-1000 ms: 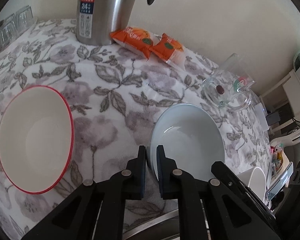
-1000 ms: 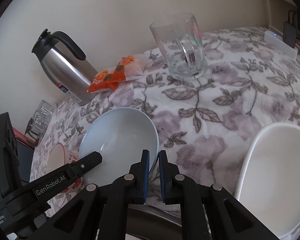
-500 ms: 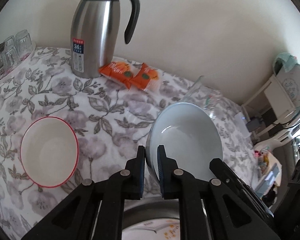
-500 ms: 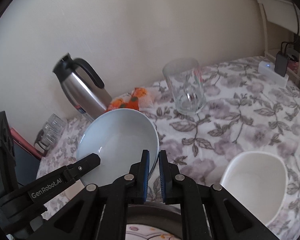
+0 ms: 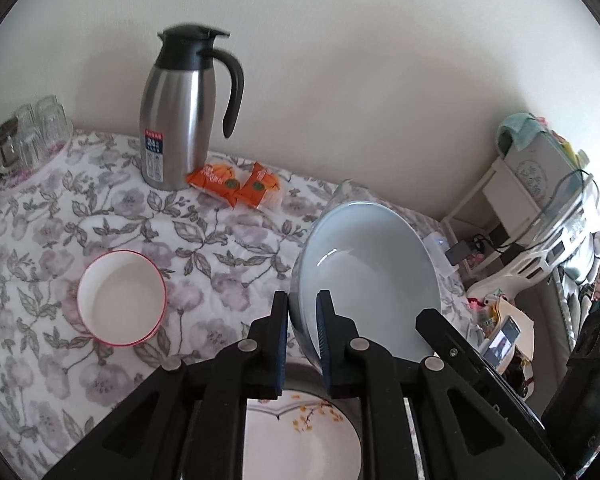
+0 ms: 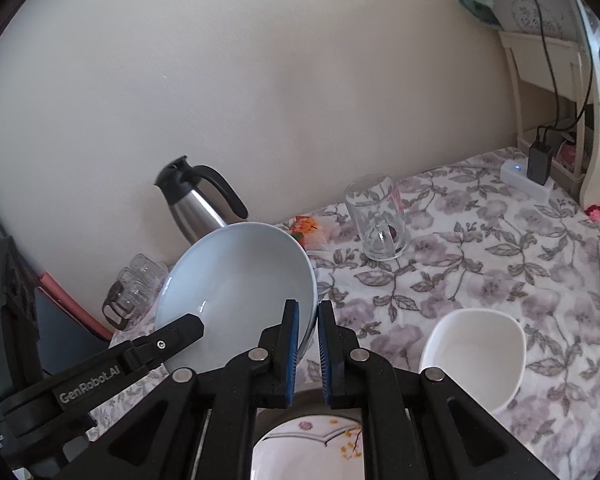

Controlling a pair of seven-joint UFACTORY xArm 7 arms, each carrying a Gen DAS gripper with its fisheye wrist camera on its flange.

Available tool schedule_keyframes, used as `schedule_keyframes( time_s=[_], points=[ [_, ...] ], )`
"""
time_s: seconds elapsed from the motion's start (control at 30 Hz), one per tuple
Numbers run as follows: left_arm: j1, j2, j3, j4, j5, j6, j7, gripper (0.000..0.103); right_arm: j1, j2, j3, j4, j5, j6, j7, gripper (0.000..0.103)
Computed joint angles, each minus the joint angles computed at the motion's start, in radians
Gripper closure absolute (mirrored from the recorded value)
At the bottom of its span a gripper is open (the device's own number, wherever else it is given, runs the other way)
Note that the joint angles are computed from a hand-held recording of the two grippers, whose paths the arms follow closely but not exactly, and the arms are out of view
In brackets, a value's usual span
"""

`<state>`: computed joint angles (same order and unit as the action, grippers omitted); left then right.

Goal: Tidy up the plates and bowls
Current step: 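Lift the pale blue bowl with both grippers and carry it over the basin, then lower the pale blue bowl onto the plate inside the basin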

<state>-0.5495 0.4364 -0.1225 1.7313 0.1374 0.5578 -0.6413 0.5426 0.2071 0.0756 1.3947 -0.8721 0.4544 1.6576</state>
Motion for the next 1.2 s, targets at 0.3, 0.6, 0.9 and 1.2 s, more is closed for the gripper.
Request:
schedule_keyframes(
  time_s=[0.3, 0.6, 0.9, 1.2],
  points=[
    [0.012, -0.168, -0.014, -0.207, 0.028, -0.084, -0.033, 0.087, 0.016, -0.072, 0.056, -0.038, -0.022, 0.068, 0.016, 0.092],
    [0.046, -0.250, -0.051, -0.383, 0.013, -0.124, -0.061, 0.087, 0.021, -0.083, 0.096, -0.114, 0.037, 0.068, 0.002, 0.092],
    [0.068, -0.296, -0.075, -0.513, -0.068, -0.141, -0.031, 0.087, 0.042, -0.068, 0.110, -0.162, 0.116, 0.067, -0.045, 0.092],
    [0.076, -0.314, -0.092, -0.581, -0.128, -0.130, 0.006, 0.086, 0.058, -0.066, 0.112, -0.200, 0.172, 0.059, -0.075, 0.092]
  ],
)
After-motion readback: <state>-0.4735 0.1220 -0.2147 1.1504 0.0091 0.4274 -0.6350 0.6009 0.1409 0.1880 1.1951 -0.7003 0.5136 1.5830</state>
